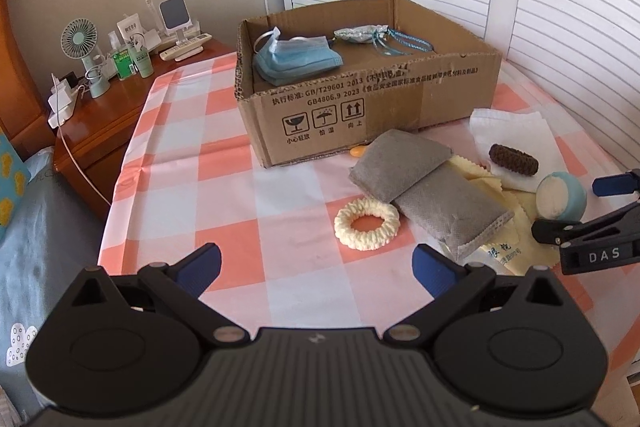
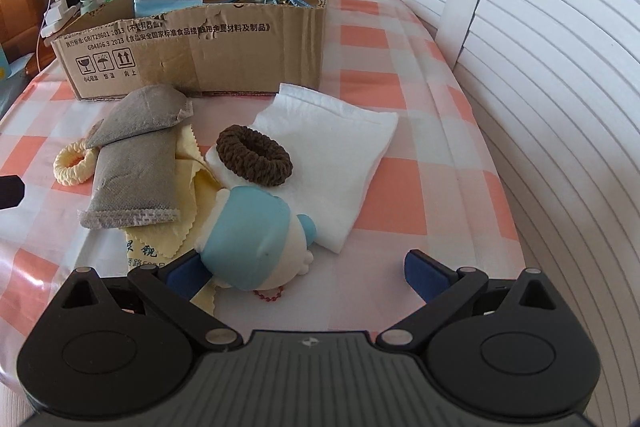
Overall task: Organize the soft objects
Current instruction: 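Withdraw both tools from the box back over the remaining items, then reach left tool to the cream fluffy ring while right tool reaches the blue doll toy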
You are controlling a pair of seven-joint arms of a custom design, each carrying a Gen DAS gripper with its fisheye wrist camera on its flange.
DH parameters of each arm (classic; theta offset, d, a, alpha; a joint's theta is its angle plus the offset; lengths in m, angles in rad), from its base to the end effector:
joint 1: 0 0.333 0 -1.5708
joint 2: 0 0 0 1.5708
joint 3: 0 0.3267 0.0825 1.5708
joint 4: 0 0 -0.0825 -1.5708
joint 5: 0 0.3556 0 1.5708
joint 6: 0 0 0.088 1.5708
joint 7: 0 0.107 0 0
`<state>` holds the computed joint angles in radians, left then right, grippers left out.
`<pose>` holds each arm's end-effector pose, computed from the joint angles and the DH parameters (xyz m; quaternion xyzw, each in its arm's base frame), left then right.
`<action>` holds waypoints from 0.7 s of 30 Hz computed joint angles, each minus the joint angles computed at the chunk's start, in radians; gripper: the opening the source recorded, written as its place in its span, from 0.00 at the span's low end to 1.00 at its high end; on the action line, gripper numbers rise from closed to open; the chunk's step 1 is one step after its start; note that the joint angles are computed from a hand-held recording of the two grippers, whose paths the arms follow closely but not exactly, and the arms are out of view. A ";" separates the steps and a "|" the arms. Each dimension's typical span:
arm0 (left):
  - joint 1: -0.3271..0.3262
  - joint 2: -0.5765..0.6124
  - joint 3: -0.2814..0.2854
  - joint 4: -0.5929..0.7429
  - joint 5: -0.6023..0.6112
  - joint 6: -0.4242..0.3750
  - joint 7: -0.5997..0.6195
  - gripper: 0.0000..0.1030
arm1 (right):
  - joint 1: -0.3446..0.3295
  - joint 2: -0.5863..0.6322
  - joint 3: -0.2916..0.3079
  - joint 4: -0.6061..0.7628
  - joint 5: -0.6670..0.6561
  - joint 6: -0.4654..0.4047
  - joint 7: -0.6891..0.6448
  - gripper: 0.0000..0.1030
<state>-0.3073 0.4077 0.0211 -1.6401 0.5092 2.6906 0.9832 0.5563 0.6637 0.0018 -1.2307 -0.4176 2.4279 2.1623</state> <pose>0.6584 -0.2128 0.4736 -0.6305 0.6908 -0.2256 0.2728 0.6456 0.4009 0.4576 -0.7388 0.5984 -0.2218 0.2163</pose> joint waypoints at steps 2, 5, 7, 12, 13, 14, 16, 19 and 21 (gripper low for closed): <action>0.010 0.021 -0.014 0.021 -0.025 -0.019 0.032 0.98 | -0.007 -0.001 0.006 -0.004 0.006 0.008 -0.013 1.00; 0.023 0.051 -0.030 0.050 -0.074 -0.041 0.077 0.98 | -0.015 -0.006 0.013 -0.017 0.013 0.025 -0.033 1.00; 0.036 0.070 -0.044 0.067 -0.123 -0.051 0.109 0.98 | -0.018 -0.011 0.015 -0.025 0.019 0.033 -0.042 1.00; 0.053 0.109 -0.058 0.106 -0.229 -0.070 0.159 0.99 | -0.021 -0.015 0.017 -0.032 0.032 0.034 -0.049 1.00; 0.056 0.112 -0.059 0.107 -0.247 -0.064 0.161 0.99 | -0.021 -0.014 0.017 -0.030 0.034 0.032 -0.050 1.00; 0.046 0.115 -0.046 0.110 -0.245 -0.061 0.152 1.00 | -0.021 -0.012 0.017 -0.027 0.035 0.030 -0.051 1.00; 0.038 0.122 -0.035 0.120 -0.245 -0.059 0.151 1.00 | -0.021 -0.009 0.017 -0.023 0.037 0.030 -0.054 1.00; 0.028 0.135 -0.022 0.137 -0.244 -0.058 0.145 1.00 | -0.020 -0.013 0.015 -0.032 0.036 0.040 -0.052 1.00; 0.024 0.146 -0.019 0.156 -0.245 -0.067 0.143 1.00 | -0.020 -0.016 0.013 -0.038 0.034 0.045 -0.048 1.00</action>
<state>-0.2831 0.5538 0.0026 -1.4840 0.2638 2.6240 1.1264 0.5365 0.6482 0.0150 -1.2687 -0.3837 2.4730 2.1140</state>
